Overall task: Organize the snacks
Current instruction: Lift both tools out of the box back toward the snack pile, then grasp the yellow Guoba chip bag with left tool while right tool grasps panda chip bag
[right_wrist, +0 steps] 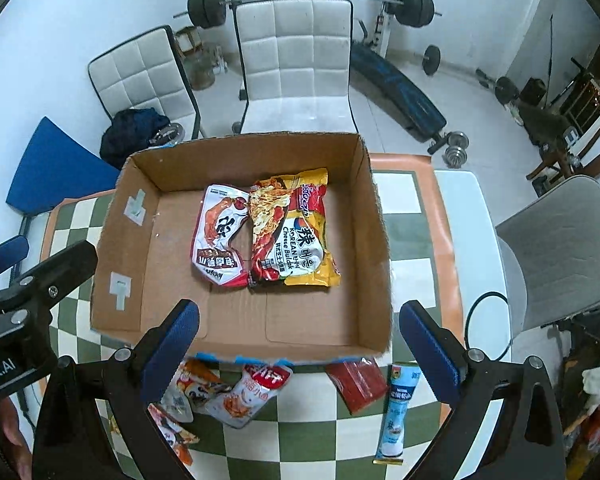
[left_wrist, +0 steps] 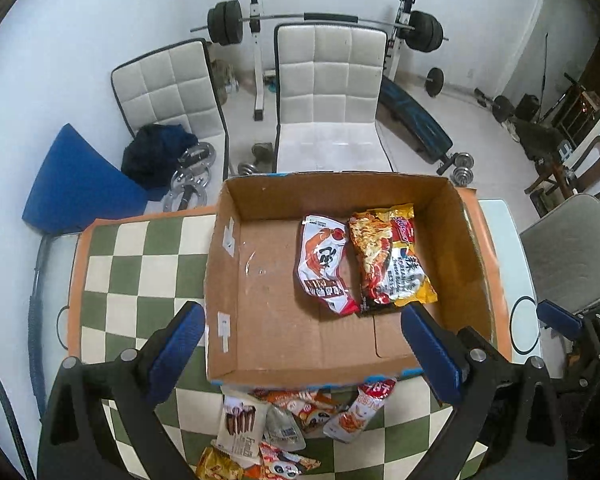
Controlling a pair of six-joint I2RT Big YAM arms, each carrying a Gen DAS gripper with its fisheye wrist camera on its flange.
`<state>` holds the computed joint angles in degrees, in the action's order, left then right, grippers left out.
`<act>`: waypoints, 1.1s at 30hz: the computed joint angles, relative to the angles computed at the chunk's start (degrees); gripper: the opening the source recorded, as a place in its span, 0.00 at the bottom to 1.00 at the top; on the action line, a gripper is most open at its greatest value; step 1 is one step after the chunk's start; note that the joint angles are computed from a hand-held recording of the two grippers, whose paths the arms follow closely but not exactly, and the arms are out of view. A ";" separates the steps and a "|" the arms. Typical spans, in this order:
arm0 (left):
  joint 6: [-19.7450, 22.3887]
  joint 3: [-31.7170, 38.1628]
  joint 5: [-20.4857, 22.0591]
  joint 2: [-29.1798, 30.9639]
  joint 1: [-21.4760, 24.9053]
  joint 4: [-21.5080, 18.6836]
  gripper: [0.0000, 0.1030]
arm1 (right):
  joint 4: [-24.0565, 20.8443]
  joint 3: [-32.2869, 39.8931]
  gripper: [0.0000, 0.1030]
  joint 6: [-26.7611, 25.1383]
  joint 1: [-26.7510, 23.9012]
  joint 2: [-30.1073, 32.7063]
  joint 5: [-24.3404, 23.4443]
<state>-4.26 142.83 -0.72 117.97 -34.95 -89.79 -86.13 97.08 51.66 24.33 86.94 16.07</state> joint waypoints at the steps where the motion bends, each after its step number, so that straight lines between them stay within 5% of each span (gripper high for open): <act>1: -0.20 -2.55 0.05 -1.68 -0.02 1.41 0.98 | 0.02 -0.31 0.99 0.60 0.51 -0.72 0.40; 10: -2.83 -17.06 0.44 -11.62 0.71 8.10 0.98 | 2.29 -2.86 0.99 5.56 4.15 -5.12 -0.10; 20: -8.45 -40.10 1.21 -21.57 8.30 7.96 0.98 | 19.41 -19.17 0.99 17.20 6.94 -7.26 -21.68; 24: -9.50 -47.52 0.85 -22.90 11.85 8.02 0.97 | 21.38 -18.32 0.99 10.93 8.62 -1.70 -27.40; 28: -10.05 -53.46 -0.38 -24.73 14.53 9.13 0.97 | 13.27 -10.74 0.99 1.59 11.11 7.30 -28.07; 33: -10.57 -57.67 -1.00 -25.76 16.35 9.79 0.97 | 21.29 -14.14 0.99 10.91 11.29 10.18 -37.96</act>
